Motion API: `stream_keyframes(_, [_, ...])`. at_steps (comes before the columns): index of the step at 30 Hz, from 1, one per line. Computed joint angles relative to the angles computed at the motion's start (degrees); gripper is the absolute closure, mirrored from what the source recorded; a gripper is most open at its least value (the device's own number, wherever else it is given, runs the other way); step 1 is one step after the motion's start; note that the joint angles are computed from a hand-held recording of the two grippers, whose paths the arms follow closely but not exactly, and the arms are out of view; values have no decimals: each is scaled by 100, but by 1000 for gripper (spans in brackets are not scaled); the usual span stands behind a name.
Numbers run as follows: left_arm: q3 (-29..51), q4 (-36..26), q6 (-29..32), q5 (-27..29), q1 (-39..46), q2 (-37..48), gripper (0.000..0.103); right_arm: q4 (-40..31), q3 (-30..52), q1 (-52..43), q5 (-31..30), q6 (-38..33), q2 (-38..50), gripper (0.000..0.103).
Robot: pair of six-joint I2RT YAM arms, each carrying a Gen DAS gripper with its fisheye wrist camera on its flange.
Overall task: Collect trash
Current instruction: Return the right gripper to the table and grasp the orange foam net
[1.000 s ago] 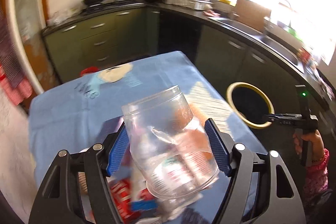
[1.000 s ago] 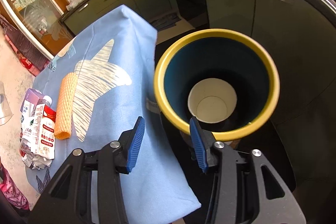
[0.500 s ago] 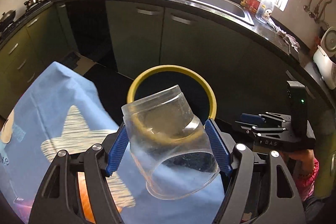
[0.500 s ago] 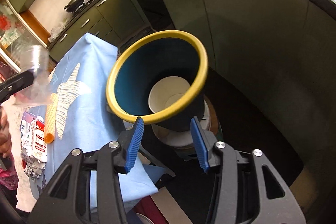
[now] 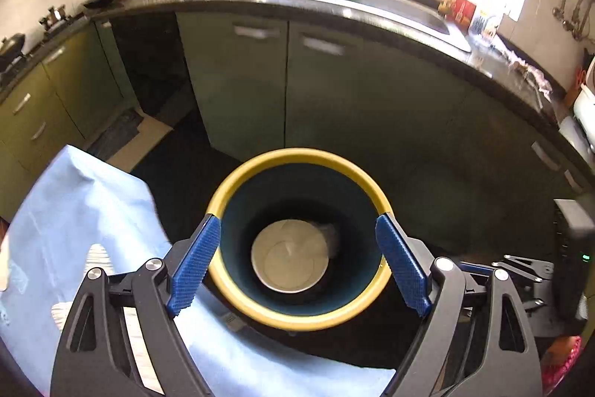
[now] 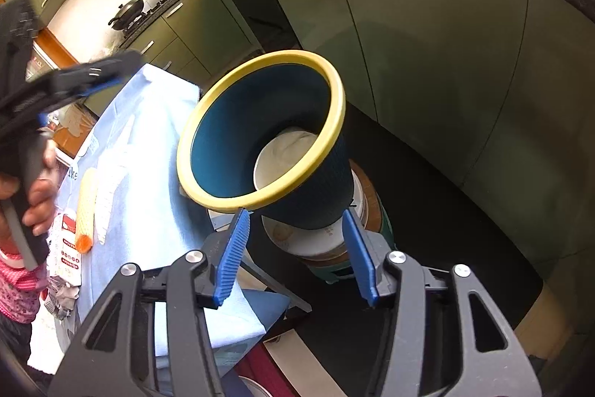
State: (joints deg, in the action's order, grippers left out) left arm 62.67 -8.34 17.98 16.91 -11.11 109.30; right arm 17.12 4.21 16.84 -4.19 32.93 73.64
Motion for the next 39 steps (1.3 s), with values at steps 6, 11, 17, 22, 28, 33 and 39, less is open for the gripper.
stream_keyframes(6, [-996,-386,202,736,896,-1705,14,139,100,346,84,167,151,52])
stream_keyframes(11, [-1673,-1127,868,1705,2517,-3358,8,90,335,989,313,381,259,51])
stream_keyframes(17, [-1773,-2014,2147,2658,5097,-3911,5,84,1161,2136,614,607,1004,50])
stream_keyframes(22, [-1428,-2486,3120,3156,6892,-3203,5,-172,2498,2989,660,445,2034,50])
stream_keyframes(28, [-898,-2751,3868,3621,8325,-2056,5,-944,4372,3761,823,47,3282,50])
stream_keyframes(33, [-759,-2950,4271,3664,8878,-1579,5,-1546,5582,3955,785,45,4228,50])
stream_keyframes(39, [-691,-2886,4313,3605,9007,-1210,5,-1620,5868,3982,672,177,4538,87])
